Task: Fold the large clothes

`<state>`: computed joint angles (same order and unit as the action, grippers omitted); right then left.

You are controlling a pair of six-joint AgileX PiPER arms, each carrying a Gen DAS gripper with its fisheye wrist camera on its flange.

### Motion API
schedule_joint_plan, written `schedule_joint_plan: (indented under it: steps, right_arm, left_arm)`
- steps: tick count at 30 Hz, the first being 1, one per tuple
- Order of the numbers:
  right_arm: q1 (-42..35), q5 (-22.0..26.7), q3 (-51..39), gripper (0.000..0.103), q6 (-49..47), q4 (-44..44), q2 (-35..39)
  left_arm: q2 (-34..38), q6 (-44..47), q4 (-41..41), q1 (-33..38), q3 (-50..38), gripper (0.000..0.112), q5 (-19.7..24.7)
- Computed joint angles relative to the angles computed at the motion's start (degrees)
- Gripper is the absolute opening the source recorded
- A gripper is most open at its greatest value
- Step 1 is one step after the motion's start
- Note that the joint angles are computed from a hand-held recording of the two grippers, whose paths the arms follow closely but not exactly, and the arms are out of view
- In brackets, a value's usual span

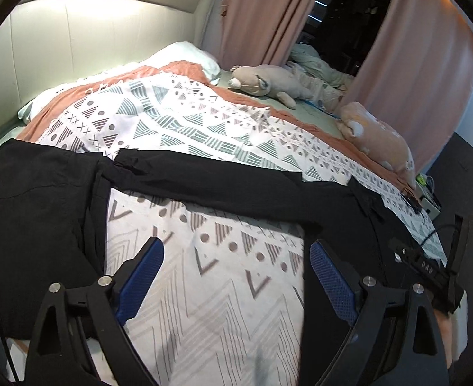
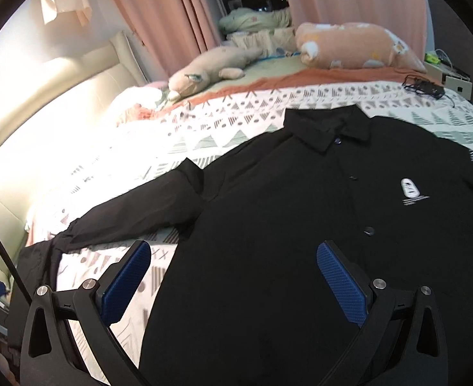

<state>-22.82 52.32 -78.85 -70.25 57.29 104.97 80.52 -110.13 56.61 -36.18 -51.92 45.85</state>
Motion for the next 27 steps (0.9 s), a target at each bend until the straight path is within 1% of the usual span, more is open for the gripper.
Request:
schedule_joint_plan:
  steps: [2,4,5,7,8,10,11,13,15,17,20,22,23,24,25,26,27]
  right_arm:
    - [2.23,-0.82,-3.01,0.102,2.81,-1.68,2.23]
    - [4.63,-1.46,-6.06,0.095,5.92,-3.97,4.31]
    - [5.37,-1.41,-7.56,0.094,7.09,-4.89,5.37]
    - [7.12,-1.33,-11.39,0.086,10.26,-7.33,8.0]
    - [8.17,-1.4,-13.33,0.084,12.12,-8.49,9.31]
    - [9.41,-0.39,-18.08,0.075,15.52,-10.55,12.5]
    - [10.12,-0.16,-20.08,0.072,16.93,-11.38,13.88]
    - [11.04,2.01,-25.16,0.049,18.39,-11.85,17.45]
    - [12.08,5.1,-31.33,0.045,21.26,-13.33,21.55]
    - [12.71,6.23,-35.49,0.043,22.73,-13.92,24.57]
    - [13.79,8.93,-42.41,0.036,26.14,-15.18,29.17]
    - [14.54,11.06,-48.49,0.03,28.88,-15.75,33.02]
    - [14.8,11.71,-50.16,0.029,29.62,-15.74,34.19]
    - [15.15,12.79,-52.6,0.027,30.74,-15.87,35.87]
    - [15.37,14.14,-55.69,0.026,32.06,-16.12,37.88]
    - [15.68,15.44,-58.61,0.026,33.42,-16.38,39.76]
    - [15.92,17.06,-62.25,0.026,34.97,-16.65,41.99]
  left_arm:
    - [1.54,3.76,-1.98,5.43,-1.01,0.094,-3.26]
    - [3.02,6.45,-3.77,9.93,-1.57,0.088,-7.2]
    - [4.23,8.52,-5.59,12.71,-2.13,0.087,-9.4]
    - [6.24,11.18,-8.29,16.81,-2.84,0.087,-12.54]
    - [7.52,12.47,-9.7,18.98,-3.29,0.087,-14.09]
    - [10.16,15.43,-12.59,22.96,-4.37,0.087,-16.8]
    - [11.83,17.06,-14.33,24.82,-5.19,0.087,-17.94]
    - [14.94,20.96,-18.41,27.82,-6.9,0.087,-19.72]
    - [18.45,25.11,-23.37,30.59,-9.04,0.087,-20.77]
    - [21.71,27.57,-27.51,32.85,-10.74,0.086,-21.8]
    - [26.31,32.45,-34.1,35.28,-14.0,0.087,-20.77]
    - [29.0,34.66,-38.2,37.02,-15.56,0.087,-20.83]
    - [30.2,35.53,-39.96,38.05,-16.12,0.087,-20.95]
    - [30.93,35.57,-40.82,38.72,-16.38,0.086,-21.1]
    - [31.71,33.68,-40.1,39.43,-16.38,0.086,-21.7]
    - [32.09,31.24,-38.05,39.58,-16.55,0.086,-21.84]
    - [32.63,30.03,-36.59,39.62,-17.46,0.086,-20.99]
